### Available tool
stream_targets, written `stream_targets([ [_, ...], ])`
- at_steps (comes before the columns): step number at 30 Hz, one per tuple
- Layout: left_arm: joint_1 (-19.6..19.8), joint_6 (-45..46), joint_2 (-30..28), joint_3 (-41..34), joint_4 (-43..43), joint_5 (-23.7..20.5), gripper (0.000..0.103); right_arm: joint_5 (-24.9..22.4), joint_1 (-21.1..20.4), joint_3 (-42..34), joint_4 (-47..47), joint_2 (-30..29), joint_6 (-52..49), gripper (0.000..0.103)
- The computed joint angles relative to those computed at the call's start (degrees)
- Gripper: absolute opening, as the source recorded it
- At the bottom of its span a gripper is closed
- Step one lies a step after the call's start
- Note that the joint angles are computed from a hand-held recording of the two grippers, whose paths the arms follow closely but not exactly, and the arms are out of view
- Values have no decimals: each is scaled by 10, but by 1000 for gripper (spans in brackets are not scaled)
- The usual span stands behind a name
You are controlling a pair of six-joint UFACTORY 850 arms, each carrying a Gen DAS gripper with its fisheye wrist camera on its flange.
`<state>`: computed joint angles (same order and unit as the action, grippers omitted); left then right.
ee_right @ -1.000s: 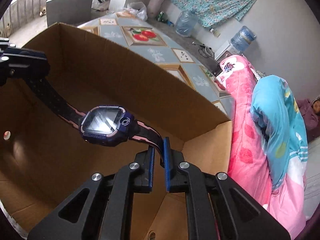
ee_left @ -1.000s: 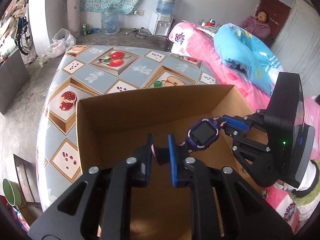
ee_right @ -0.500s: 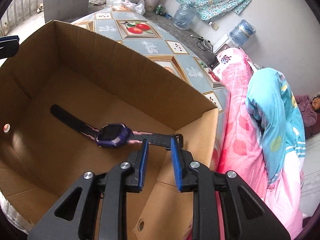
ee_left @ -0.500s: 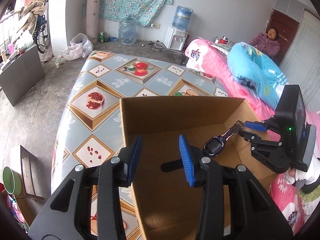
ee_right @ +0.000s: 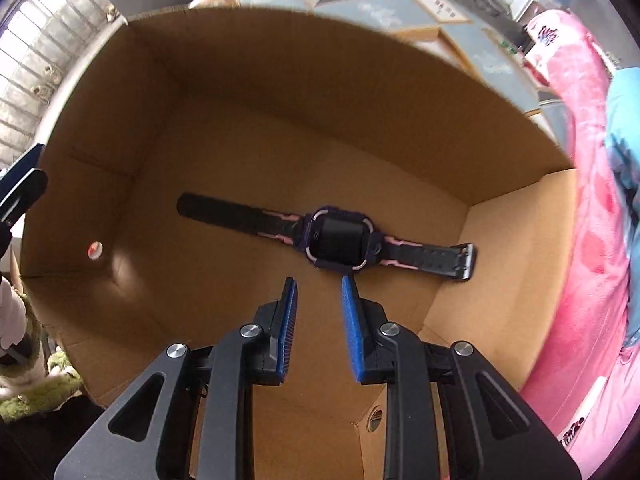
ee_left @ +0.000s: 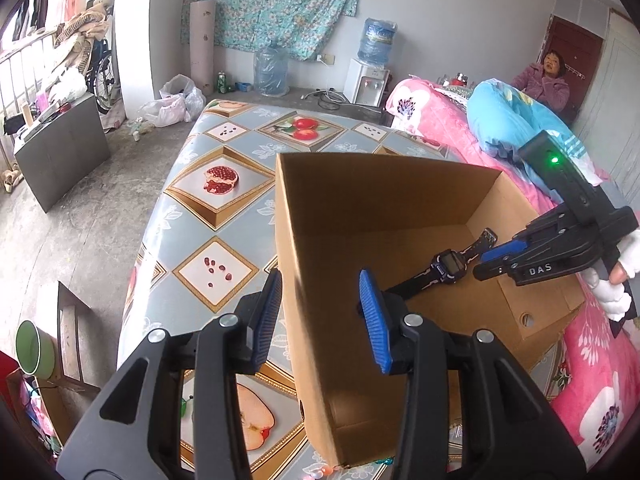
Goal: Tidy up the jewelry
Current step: 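Withdraw both tools up out of the box above the placed watch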
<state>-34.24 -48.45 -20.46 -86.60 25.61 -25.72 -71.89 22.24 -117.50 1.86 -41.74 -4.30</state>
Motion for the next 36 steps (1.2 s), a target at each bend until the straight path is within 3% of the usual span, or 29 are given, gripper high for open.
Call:
stream_targets([
  [4,5,29,-2,7,-37,11,38,-54,4,-63,-15,-57,1,23],
  [20,21,121,-11,3,-158,37,38,-34,2,-173,78,-124,8,24],
  [32,24,113,-8,8,-155,51,38,37,-25,-80,199,-78,22,24],
  [36,25,11,9,25,-61,62,40,54,-34,-49,185,-46,48,24],
])
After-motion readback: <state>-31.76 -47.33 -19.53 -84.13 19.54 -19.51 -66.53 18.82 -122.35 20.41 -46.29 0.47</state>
